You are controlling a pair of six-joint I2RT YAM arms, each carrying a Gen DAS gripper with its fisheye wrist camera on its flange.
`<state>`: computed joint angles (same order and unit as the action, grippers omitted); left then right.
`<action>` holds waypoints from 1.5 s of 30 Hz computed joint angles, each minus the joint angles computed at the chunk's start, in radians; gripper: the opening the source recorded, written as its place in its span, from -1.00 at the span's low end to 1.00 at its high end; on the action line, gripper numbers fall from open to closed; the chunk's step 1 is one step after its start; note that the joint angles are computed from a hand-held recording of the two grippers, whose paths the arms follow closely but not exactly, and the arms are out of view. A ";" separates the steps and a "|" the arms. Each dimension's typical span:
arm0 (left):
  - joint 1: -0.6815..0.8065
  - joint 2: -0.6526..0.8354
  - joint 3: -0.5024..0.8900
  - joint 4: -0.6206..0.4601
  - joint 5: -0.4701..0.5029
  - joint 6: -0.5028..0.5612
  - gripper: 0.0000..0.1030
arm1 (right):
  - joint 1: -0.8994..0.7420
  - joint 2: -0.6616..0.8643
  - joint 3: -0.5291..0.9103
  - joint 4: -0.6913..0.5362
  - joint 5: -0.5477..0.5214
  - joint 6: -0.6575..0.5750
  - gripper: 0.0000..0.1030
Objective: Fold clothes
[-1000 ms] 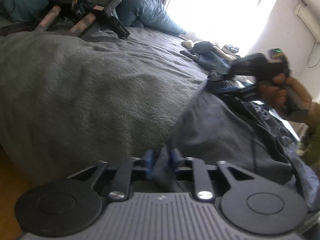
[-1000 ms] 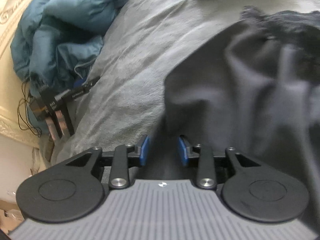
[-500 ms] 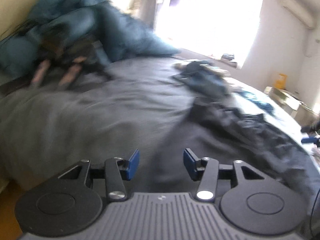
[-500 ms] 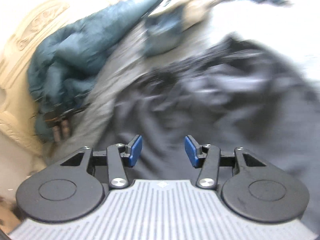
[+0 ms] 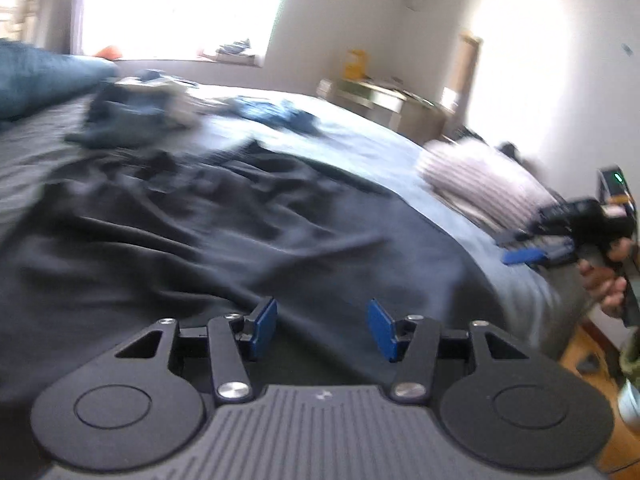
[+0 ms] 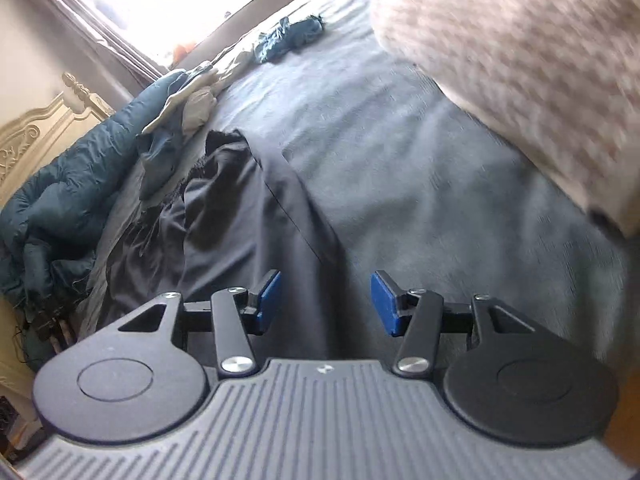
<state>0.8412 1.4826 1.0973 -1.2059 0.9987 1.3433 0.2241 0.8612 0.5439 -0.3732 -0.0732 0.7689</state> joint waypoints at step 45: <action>-0.285 -0.146 -0.324 0.555 -0.138 -0.459 -0.02 | -0.009 0.466 0.205 0.365 -0.491 -0.120 0.11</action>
<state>0.5558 1.3362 0.7735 -0.6509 0.8609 0.8840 0.2152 1.3271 0.7491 -0.0086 -0.5645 0.6490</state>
